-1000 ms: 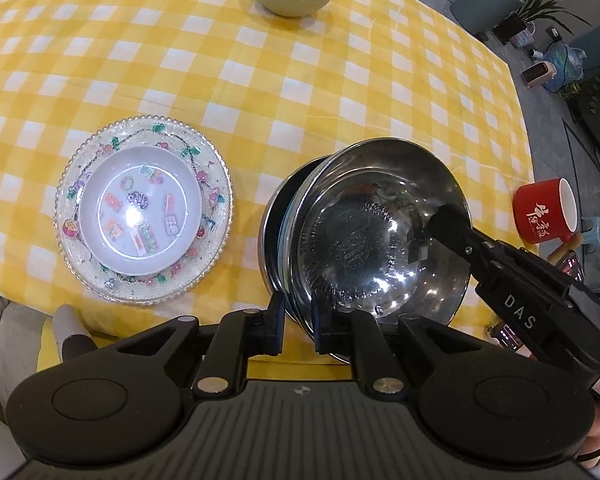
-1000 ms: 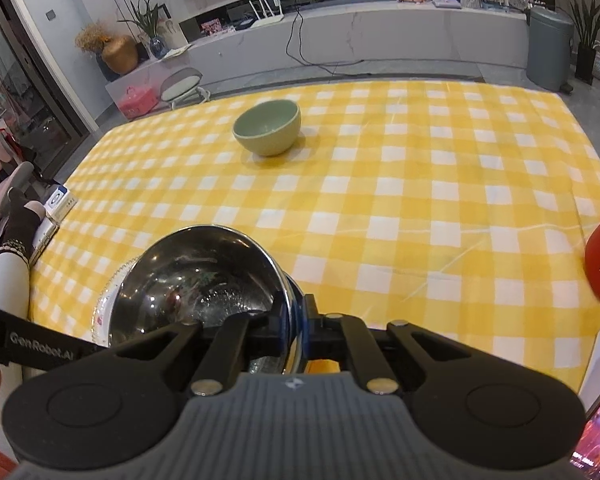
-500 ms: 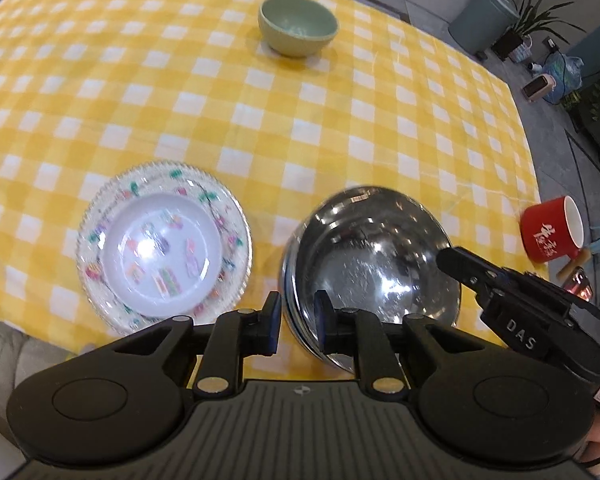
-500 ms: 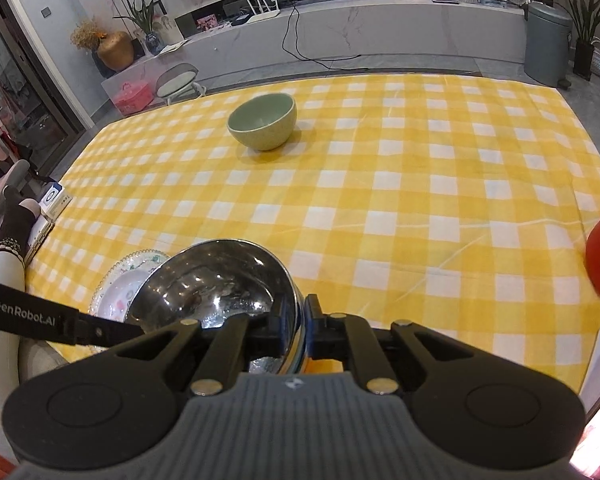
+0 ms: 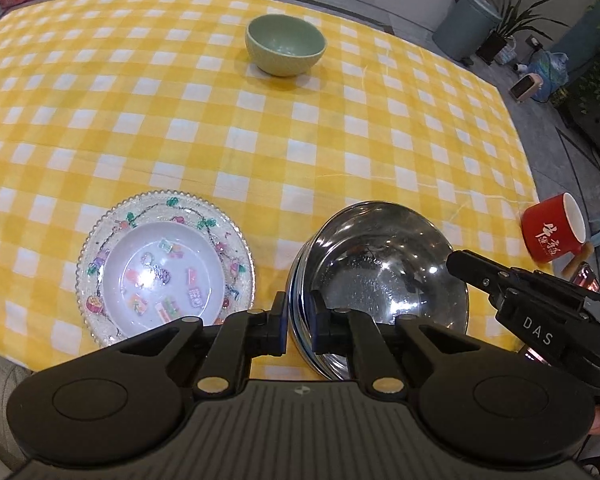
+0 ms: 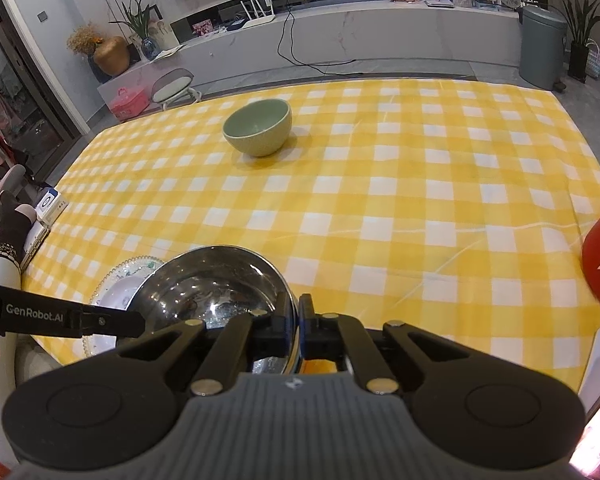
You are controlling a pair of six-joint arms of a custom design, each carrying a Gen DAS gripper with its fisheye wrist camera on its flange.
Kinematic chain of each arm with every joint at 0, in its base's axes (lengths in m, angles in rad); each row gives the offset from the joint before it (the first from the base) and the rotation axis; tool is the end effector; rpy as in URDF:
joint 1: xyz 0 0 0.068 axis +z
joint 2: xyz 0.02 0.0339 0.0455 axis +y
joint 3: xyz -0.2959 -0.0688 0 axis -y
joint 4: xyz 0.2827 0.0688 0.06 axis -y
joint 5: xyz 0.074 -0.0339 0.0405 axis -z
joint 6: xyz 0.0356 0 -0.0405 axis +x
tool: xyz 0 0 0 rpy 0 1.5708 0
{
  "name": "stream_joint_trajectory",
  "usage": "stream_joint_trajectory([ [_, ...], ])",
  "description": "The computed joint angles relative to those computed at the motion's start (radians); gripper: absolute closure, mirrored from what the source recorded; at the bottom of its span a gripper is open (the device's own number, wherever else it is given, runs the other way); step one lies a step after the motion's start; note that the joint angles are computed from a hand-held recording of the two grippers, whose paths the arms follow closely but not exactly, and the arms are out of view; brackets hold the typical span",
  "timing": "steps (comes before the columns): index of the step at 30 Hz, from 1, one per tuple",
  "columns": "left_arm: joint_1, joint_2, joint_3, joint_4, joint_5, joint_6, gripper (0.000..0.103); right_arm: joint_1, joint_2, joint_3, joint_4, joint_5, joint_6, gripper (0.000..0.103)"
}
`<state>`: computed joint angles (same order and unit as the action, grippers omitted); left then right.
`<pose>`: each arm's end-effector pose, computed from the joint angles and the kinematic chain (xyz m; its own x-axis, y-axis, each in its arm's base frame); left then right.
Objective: Organize plates and bowls
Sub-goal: 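Open the left gripper to release the blue bowl and lift away, then move the left gripper to the pale green bowl rim and close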
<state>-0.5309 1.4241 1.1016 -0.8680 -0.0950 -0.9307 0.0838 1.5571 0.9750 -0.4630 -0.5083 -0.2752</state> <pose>0.2643 -0.1513 0.2719 -0.8582 -0.4220 -0.2923 -0.3593 0.9005 -0.2451 0.3352 0.0455 0.2132 -0.7435 -0.3007 -0.5973 -0.5388 0.7984 0.2688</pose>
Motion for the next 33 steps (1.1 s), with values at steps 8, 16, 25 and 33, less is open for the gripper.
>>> stream_joint_trajectory([
  [8,0.078,-0.063,-0.033,0.044,-0.029,0.062,0.083,0.001,-0.004,-0.027,0.107,-0.07,0.108,0.079],
  [16,0.198,-0.037,-0.02,0.118,-0.035,0.21,0.074,0.037,0.053,0.007,0.205,-0.003,0.263,0.055],
  [25,0.365,0.096,0.1,0.219,0.055,0.391,0.055,0.136,0.255,0.317,0.065,0.126,0.39,0.05],
  [33,0.465,0.267,0.209,0.319,0.101,0.423,0.054,0.233,0.488,0.65,-0.057,0.193,0.462,0.046],
])
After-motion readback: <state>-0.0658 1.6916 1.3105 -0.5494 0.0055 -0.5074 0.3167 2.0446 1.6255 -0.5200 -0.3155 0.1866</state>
